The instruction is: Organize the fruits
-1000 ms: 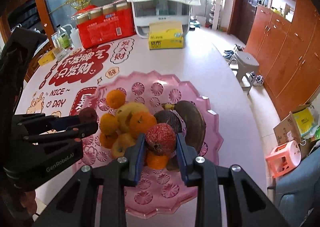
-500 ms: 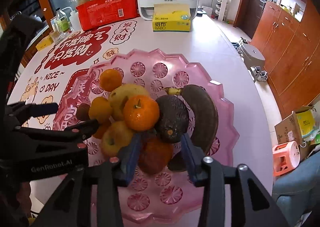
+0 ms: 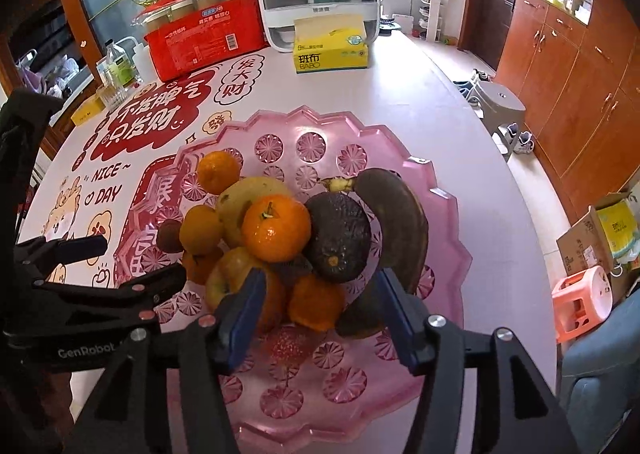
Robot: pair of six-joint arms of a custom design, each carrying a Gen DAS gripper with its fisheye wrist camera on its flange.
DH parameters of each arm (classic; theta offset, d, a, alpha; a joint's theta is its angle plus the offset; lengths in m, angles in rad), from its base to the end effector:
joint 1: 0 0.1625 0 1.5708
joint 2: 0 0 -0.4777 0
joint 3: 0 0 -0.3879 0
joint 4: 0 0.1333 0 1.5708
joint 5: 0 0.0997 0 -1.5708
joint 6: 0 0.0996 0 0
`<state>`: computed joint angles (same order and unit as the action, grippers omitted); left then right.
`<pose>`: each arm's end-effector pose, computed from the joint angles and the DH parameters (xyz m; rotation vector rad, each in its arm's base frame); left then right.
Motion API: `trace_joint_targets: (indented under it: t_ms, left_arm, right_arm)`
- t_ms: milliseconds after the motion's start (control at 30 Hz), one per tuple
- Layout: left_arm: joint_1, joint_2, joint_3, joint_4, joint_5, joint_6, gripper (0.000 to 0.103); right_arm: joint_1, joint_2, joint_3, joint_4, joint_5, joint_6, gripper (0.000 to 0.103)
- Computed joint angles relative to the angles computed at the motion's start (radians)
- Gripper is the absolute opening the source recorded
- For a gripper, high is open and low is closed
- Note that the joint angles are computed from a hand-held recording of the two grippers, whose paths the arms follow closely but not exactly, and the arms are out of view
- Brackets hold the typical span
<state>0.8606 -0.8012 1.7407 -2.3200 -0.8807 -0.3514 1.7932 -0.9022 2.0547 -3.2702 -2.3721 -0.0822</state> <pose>-0.2712 -0.6171 0.0982 0.5185 2.3893 -0.2435 0.1870 -0.5471 0.1755 0.0785 -2.3034 0.7082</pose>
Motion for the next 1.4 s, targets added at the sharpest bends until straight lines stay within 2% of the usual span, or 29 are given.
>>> trace_joint_targets:
  t_ms: [433,733,867,1033,1167,1300,1400]
  left_arm:
    - [-0.005,-0.079,0.093,-0.023,-0.006,-0.015,0.099]
    - [-0.012,-0.203,0.171,-0.020,0.017,-0.046,0.099]
    - [-0.029,-0.268,0.198,-0.011,0.045,-0.056,0.099]
    - [-0.048,-0.334,0.212,0.009,0.071,-0.079,0.099]
    - [-0.075,-0.384,0.233,0.008,0.128,-0.104,0.099]
    - [-0.092,-0.420,0.249,0.009,0.165,-0.123,0.099]
    - [-0.107,-0.442,0.265,0.005,0.205,-0.132,0.099]
  right_arm:
    - [0.034,0.004,0.041,-0.052,0.008,0.045,0.062]
    - [0.100,0.014,0.034,-0.036,0.027,0.051,0.062]
    - [0.134,0.011,0.018,-0.018,0.032,0.051,0.062]
    - [0.179,-0.004,-0.004,0.016,0.048,0.089,0.062]
    - [0.216,-0.009,-0.017,0.015,0.051,0.109,0.063]
    - [0.261,0.014,-0.032,-0.030,0.006,0.082,0.071]
    - [0.285,0.029,-0.043,-0.058,-0.016,0.058,0.072]
